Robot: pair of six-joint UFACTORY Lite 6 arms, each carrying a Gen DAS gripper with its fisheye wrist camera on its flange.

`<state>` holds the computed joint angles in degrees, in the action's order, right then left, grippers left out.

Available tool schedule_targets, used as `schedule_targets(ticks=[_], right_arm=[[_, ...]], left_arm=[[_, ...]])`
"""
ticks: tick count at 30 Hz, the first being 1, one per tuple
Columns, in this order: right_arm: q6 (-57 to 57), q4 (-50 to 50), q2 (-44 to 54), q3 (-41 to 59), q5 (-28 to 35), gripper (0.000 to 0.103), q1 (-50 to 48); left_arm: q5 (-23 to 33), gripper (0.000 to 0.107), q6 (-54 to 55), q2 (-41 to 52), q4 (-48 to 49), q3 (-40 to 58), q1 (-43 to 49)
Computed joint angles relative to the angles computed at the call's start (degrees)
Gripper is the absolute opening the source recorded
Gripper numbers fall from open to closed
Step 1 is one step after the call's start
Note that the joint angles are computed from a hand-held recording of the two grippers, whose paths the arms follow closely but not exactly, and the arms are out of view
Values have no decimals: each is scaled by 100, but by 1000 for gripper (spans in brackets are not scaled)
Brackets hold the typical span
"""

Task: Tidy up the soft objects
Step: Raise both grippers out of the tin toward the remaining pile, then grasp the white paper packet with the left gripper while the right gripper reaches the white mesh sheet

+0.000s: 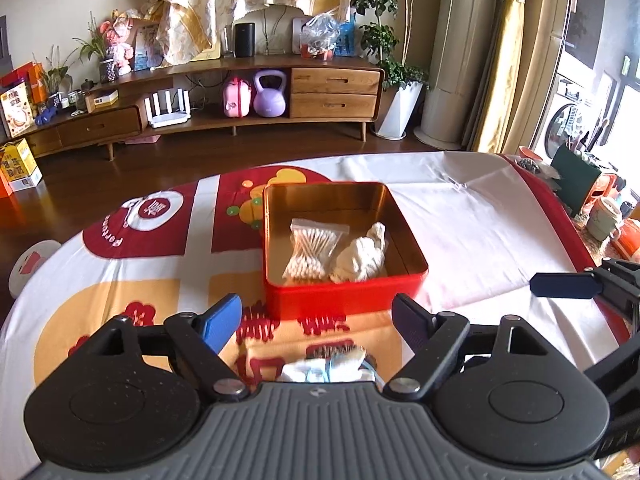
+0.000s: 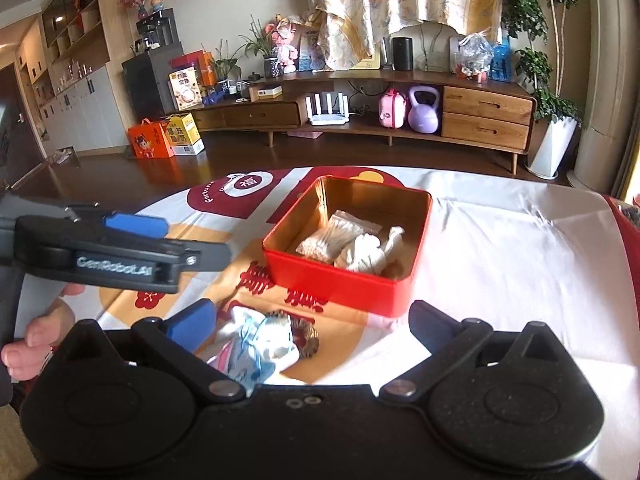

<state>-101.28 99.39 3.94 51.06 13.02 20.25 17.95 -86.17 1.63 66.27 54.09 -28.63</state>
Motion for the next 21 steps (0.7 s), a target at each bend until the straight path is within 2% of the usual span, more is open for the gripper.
schedule_targets(ticks=[12, 21], right_arm=[[-3624, 3833, -626, -1405, -33, 103, -14], [-5336, 5555, -411, -1785, 283, 103, -56]], left_arm=[[40, 82, -2355, -968, 1590, -1708, -303], [60, 82, -4346, -642, 3080, -2286, -286]])
